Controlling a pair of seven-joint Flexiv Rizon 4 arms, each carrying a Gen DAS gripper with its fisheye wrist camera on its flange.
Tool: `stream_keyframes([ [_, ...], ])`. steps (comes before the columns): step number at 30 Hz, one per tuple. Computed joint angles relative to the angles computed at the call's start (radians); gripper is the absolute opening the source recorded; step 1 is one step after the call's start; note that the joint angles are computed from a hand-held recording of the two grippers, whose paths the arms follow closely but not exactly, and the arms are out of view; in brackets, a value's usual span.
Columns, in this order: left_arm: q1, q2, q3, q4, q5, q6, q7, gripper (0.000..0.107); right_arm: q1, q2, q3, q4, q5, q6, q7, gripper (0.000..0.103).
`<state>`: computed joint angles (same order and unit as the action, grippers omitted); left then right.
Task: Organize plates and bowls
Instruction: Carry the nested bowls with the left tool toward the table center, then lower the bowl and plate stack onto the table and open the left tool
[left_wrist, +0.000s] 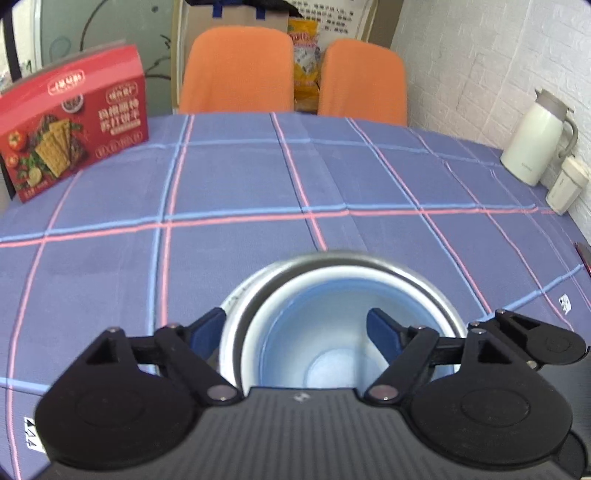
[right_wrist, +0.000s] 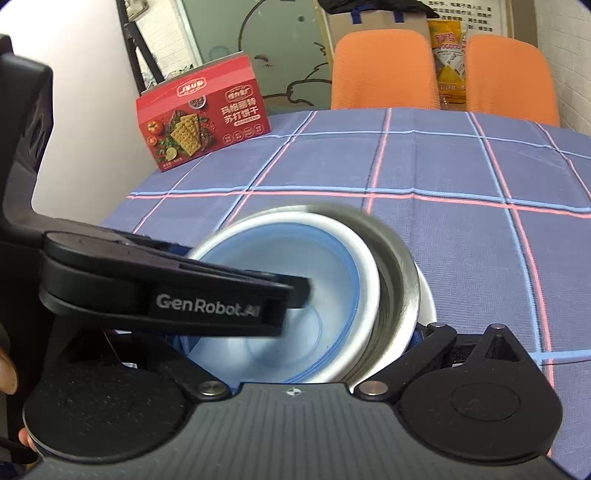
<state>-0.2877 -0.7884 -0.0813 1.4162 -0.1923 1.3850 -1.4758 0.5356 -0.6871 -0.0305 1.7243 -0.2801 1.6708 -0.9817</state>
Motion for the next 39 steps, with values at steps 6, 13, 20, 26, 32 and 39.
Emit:
stream_keyframes([
  [6, 0.005, 0.021, 0.017, 0.036, -0.010, 0.086, -0.051, 0.080, 0.170, 0.005, -0.226, 0.046, 0.037, 0.061, 0.049, 0.088],
  [13, -0.063, 0.053, 0.097, 0.086, -0.007, 0.189, -0.154, 0.080, 0.222, 0.028, -0.286, 0.096, 0.168, 0.162, 0.037, 0.088],
  [20, -0.364, 0.004, 0.409, 0.135, -0.151, 0.393, -0.401, 0.082, 0.345, 0.004, -0.413, 0.140, 0.398, 0.309, -0.008, 0.088],
  [26, -0.558, 0.004, 0.604, 0.181, -0.155, 0.350, -0.376, 0.083, 0.462, 0.023, -0.526, 0.213, 0.588, 0.281, -0.027, 0.088],
  [32, -0.720, -0.005, 0.737, 0.281, -0.213, 0.392, -0.354, 0.083, 0.604, 0.034, -0.657, 0.312, 0.682, 0.290, -0.051, 0.088],
  [39, -0.798, -0.001, 0.740, 0.383, -0.284, 0.458, -0.277, 0.083, 0.716, 0.055, -0.735, 0.426, 0.692, 0.285, -0.024, 0.088],
])
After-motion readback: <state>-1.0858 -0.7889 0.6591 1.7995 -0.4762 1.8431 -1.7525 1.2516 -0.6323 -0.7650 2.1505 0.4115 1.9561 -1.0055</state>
